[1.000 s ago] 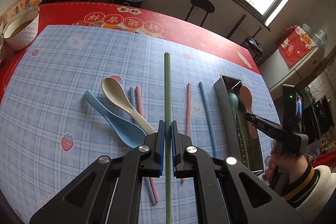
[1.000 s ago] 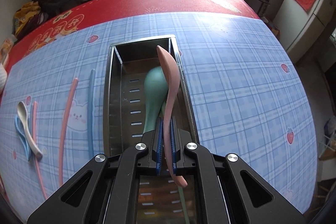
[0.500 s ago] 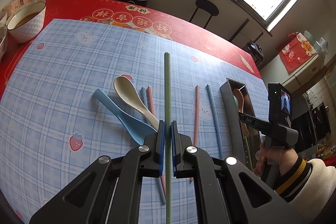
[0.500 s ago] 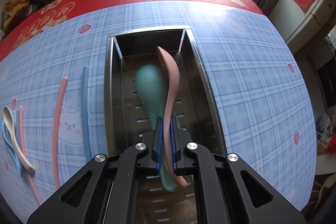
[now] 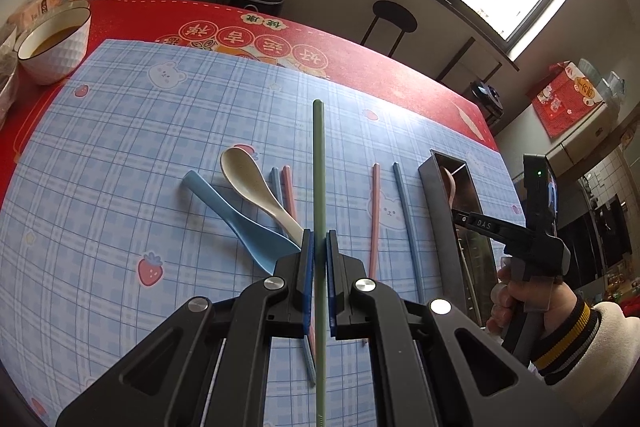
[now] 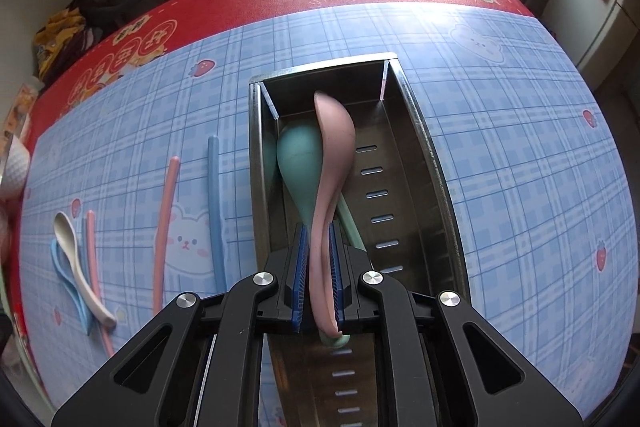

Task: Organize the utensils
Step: 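Lower the pink spoon into the steel caddy and open the right gripper, then lower the green chopstick into the steel caddy and open the left gripper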

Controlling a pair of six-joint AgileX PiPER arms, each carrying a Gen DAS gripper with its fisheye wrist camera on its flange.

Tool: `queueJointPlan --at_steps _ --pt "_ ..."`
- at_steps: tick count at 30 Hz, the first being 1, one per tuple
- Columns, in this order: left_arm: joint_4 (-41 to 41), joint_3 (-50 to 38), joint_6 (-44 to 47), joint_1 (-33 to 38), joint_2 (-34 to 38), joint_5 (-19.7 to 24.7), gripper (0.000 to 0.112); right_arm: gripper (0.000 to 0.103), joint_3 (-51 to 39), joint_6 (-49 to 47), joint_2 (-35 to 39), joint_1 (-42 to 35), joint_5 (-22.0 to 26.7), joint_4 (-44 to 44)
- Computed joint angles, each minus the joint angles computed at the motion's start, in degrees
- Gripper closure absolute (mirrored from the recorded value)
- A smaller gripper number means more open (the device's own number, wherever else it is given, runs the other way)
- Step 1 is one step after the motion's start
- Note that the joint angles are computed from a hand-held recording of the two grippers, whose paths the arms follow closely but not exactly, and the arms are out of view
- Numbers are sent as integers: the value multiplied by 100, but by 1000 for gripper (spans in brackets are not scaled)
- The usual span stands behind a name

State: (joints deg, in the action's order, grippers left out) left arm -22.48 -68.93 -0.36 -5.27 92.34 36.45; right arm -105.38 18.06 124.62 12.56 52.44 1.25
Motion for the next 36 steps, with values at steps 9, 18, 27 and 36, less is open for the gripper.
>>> queueJointPlan --at_steps 9,18,27,36 --pt "184 -225 -275 -413 33 41 107 76 1286 -487 -1126 -279 -606 654" --pt "554 -593 -719 -913 140 146 107 48 2808 -1432 -2514 -472 -1251 1193" --pt "724 -1153 -1138 -1447 606 401 107 30 3674 -2232 -3187 -968 -1378 1794" --pt "842 -2169 -1759 -2043 1622 649 107 17 4212 -3166 -3484 -1666 -1461 2318"
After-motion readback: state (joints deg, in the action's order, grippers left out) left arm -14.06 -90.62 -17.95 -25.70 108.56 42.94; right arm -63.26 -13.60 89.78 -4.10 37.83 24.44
